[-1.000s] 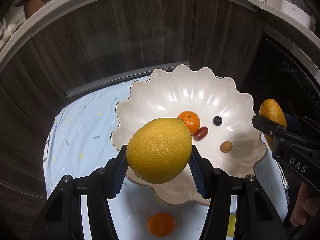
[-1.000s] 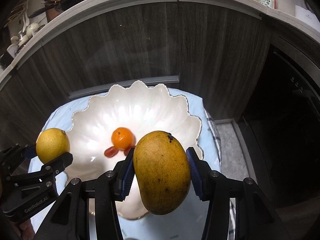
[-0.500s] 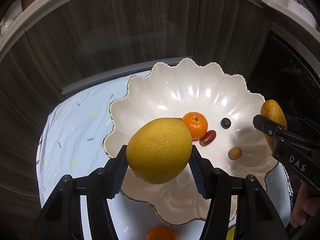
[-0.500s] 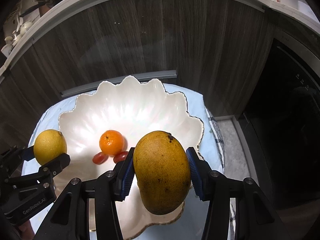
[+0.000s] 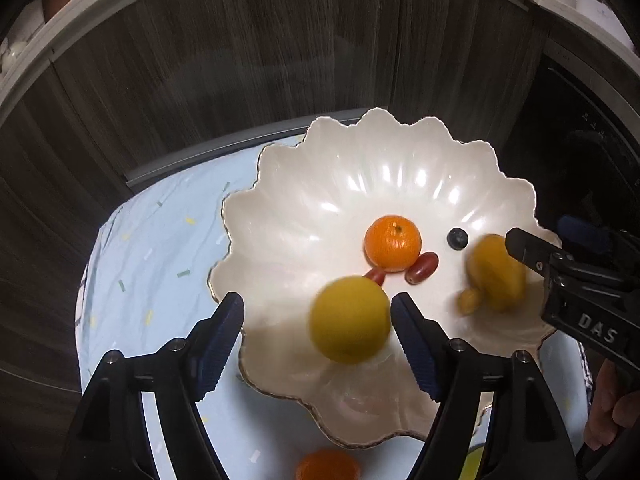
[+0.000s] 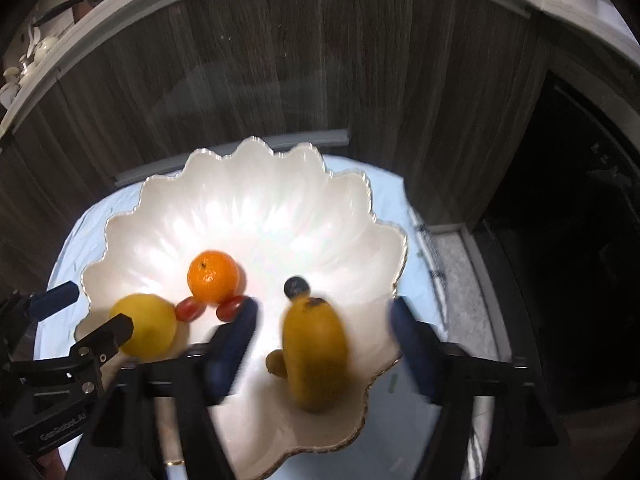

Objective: Organize fruits
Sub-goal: 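Open the left gripper to drop the grapefruit while the right gripper drops the mango into the bowl, then withdraw both open grippers from the bowl toward the mandarin and green fruit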

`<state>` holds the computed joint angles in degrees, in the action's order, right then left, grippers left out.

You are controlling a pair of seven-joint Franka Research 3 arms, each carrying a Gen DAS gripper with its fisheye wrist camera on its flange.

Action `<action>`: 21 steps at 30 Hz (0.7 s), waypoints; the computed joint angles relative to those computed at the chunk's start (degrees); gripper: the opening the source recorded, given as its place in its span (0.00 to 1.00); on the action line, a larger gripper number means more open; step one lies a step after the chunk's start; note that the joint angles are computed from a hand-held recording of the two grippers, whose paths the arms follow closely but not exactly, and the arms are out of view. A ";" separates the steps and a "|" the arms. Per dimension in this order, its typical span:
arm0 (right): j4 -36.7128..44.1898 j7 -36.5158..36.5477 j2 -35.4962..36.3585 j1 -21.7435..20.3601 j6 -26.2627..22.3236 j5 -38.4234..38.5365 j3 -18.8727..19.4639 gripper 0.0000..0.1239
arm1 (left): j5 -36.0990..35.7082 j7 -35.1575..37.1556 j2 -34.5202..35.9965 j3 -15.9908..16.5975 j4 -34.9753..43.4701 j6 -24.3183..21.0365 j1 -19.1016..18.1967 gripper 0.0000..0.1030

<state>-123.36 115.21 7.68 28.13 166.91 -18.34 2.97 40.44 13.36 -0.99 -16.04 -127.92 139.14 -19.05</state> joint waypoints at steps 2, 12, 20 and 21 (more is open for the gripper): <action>-0.09 2.36 -0.47 0.71 0.25 -2.79 -0.85 0.67 | 0.36 -0.39 -0.49 -0.10 -0.15 -0.47 -0.08 0.78; -2.85 3.74 -3.69 -0.70 0.27 -3.86 0.97 0.69 | 0.58 -2.35 -3.52 -1.10 -1.52 -2.76 -0.40 0.91; -7.33 4.87 -8.65 -2.81 0.84 -3.74 3.97 0.69 | -0.20 -3.08 -8.02 -2.74 -3.64 -5.32 -1.17 0.91; -7.90 4.86 -9.31 -3.16 0.86 -3.58 4.44 0.69 | -0.25 -3.16 -8.45 -2.98 -3.81 -5.67 -1.26 0.91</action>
<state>-131.26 120.07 -1.63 24.97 167.77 -21.92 7.40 40.19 10.20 -9.44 -19.02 -131.74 133.47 -20.30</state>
